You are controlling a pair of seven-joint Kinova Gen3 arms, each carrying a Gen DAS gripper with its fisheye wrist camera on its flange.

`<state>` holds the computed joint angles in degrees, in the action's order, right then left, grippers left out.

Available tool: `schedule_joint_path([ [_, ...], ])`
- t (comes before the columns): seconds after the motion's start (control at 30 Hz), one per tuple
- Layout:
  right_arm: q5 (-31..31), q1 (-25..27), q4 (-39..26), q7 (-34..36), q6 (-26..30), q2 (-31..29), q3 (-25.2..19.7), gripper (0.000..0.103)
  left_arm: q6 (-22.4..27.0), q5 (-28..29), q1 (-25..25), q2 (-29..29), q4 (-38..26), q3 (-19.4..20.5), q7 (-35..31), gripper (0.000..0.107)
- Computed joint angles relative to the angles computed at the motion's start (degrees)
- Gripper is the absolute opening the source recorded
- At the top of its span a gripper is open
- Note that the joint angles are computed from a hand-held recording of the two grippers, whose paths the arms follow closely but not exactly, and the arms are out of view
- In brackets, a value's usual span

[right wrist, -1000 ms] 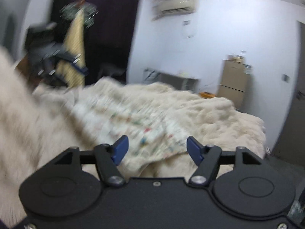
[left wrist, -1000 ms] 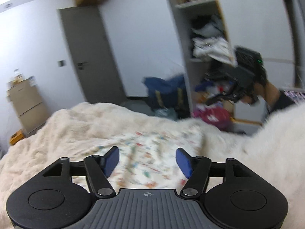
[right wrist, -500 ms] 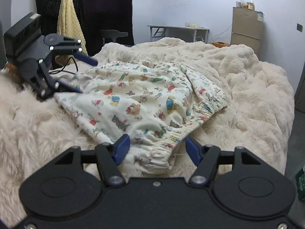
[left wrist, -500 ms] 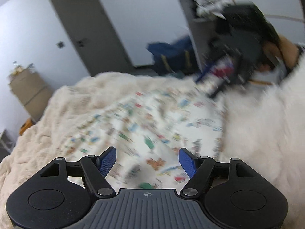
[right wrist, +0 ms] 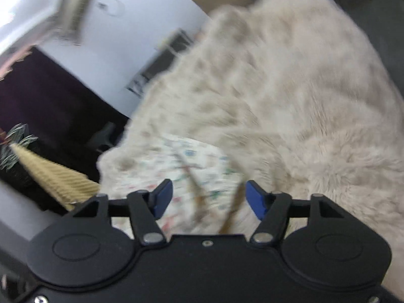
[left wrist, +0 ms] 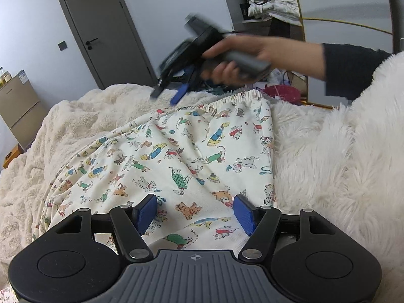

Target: Fold clothes

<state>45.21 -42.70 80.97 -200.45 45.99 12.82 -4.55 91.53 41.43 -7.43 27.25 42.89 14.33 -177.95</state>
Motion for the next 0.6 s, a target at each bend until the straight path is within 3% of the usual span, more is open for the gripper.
schedule_joint_path([
  [0.13, 4.37, 5.30, -0.49, -3.79, -3.31, 2.65, -5.80, 0.056, 0.44, -0.08, 0.02, 0.15, -0.05, 0.04, -0.10, 0.061],
  [0.17, 6.21, 5.01, -0.24, -6.10, -4.08, 3.11, -5.55, 0.051, 0.60, -0.15, 0.10, 0.27, -0.12, 0.04, -0.10, 0.061],
  [0.3, 11.01, -0.55, 4.37, -15.42, -11.30, 2.27, 3.41, 0.029, 0.82, -0.07, -0.14, -0.03, 0.90, 0.12, -1.14, 0.061],
  [0.37, 14.35, -4.33, 6.02, -20.08, -13.35, 2.35, 8.72, 0.001, 1.18, 0.06, -0.22, -0.13, 1.10, 0.13, -1.63, 0.061],
  [0.5, 22.14, -14.12, 7.56, -29.40, -9.56, 0.74, 18.44, 0.000, 1.36, 0.31, -0.54, -0.73, 1.96, 0.03, -3.13, 0.061],
  [0.6, 23.94, -15.00, 7.61, -30.93, -4.55, 0.10, 17.64, 0.006, 1.57, 0.30, -0.36, -0.34, 1.25, -0.18, -3.10, 0.061],
])
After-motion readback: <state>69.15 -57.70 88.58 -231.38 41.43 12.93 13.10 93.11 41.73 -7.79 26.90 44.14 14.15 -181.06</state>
